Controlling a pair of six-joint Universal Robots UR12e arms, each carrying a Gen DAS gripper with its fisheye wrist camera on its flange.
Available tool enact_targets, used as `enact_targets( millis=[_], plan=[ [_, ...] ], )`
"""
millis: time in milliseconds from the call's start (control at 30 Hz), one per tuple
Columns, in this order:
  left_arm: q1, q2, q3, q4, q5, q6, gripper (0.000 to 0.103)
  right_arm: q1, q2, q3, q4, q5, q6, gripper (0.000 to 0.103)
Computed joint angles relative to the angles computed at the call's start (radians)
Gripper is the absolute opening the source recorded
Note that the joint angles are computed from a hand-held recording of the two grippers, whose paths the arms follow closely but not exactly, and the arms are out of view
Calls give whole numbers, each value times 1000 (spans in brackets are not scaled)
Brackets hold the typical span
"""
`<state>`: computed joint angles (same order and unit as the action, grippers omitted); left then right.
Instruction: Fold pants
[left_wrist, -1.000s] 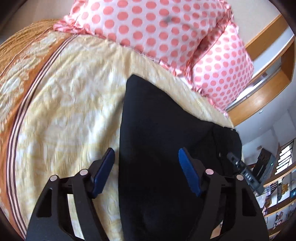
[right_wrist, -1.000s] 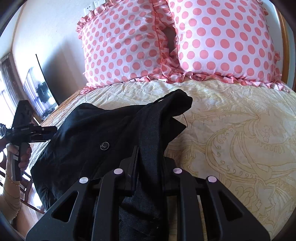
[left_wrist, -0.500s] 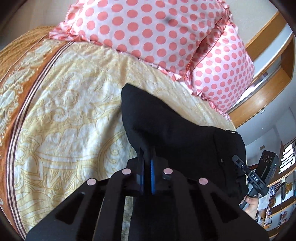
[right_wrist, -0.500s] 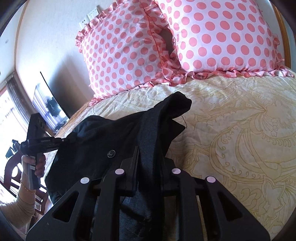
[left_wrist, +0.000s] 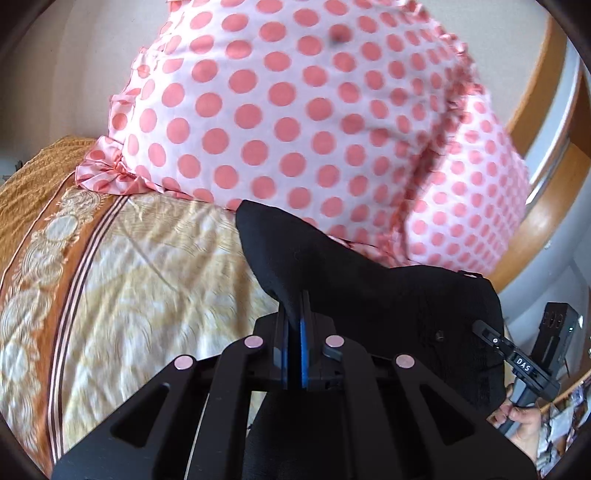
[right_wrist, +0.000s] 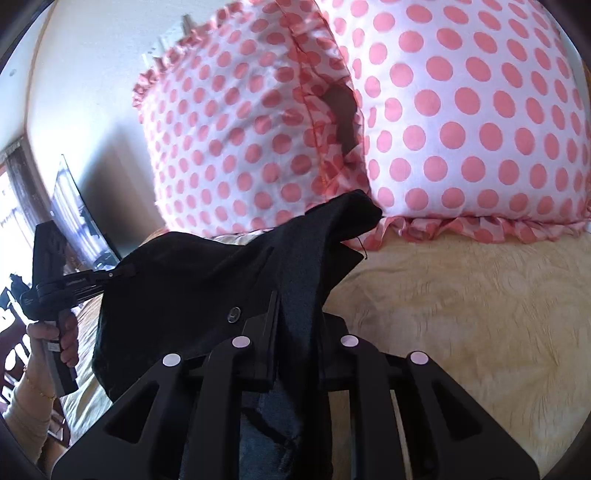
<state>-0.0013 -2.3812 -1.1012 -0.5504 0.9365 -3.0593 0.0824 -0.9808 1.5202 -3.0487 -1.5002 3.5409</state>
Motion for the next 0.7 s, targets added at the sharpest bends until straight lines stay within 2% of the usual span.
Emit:
enact_targets(
  millis=[133,200,267,333,400,467,533,567,633,700],
  plan=[
    [-12,-45,81,-147,86,15,5,-4,23,-52,185,-29,20,16],
    [-17,-45,66,-121,111,34,7,-2,22,-51,200,-38,23,20],
    [-24,-41,54,-87,145,51,12,6,22,-60,233,-77,13,31],
    [-32,-34,41,-54,193,55,26,14,24,-69,261,-118,10,40],
    [-32,-21,25,-26,213,66,31,16,16,-63,270,-143,19,47],
    [-28,4,-17,45,235,66,41,23,0,-46,271,-192,25,53],
    [-14,54,-100,139,218,72,62,46,-19,-21,247,-327,17,56],
    [-7,77,-136,157,187,83,65,57,-26,-9,225,-369,-3,56],
    [-2,111,-181,133,124,123,73,77,-46,19,160,-348,-68,56],
    [-1,145,-228,71,63,192,73,94,-55,24,154,-304,-128,56]
  ],
)
